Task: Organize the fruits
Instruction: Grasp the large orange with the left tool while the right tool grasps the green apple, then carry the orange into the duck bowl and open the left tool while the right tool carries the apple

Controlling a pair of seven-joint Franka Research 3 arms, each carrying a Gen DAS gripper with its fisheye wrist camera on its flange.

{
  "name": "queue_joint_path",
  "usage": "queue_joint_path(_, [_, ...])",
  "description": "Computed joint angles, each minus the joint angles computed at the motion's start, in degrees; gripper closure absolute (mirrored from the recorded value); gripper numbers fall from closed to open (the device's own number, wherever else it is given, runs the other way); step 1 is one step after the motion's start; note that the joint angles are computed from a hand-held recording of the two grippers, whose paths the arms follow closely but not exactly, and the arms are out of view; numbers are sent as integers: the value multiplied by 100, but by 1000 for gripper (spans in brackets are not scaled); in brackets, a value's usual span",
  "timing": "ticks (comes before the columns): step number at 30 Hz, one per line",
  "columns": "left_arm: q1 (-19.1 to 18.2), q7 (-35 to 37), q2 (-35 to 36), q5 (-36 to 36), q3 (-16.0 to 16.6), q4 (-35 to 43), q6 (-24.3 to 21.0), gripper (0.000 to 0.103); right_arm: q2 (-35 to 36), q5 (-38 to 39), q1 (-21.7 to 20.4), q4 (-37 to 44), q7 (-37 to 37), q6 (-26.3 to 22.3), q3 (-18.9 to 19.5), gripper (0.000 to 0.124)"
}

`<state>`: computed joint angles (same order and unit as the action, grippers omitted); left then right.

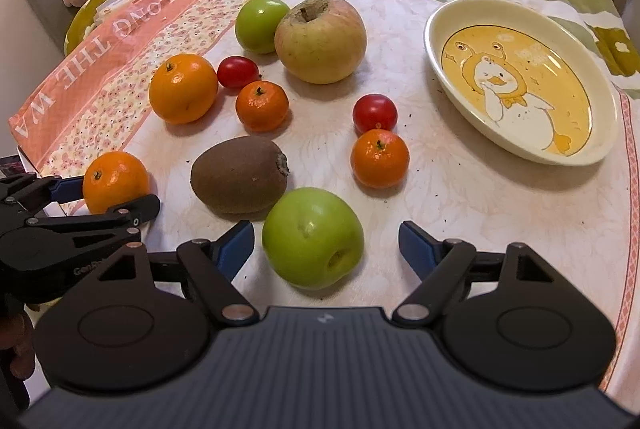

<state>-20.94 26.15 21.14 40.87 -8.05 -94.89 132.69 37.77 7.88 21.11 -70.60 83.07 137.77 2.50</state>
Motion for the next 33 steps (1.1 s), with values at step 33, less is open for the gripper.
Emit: queue_joint_path(33, [-79, -573, -710, 1003, -97, -339, 99, 39, -1034, 140, -31, -1309, 133, 1090, -35, 54])
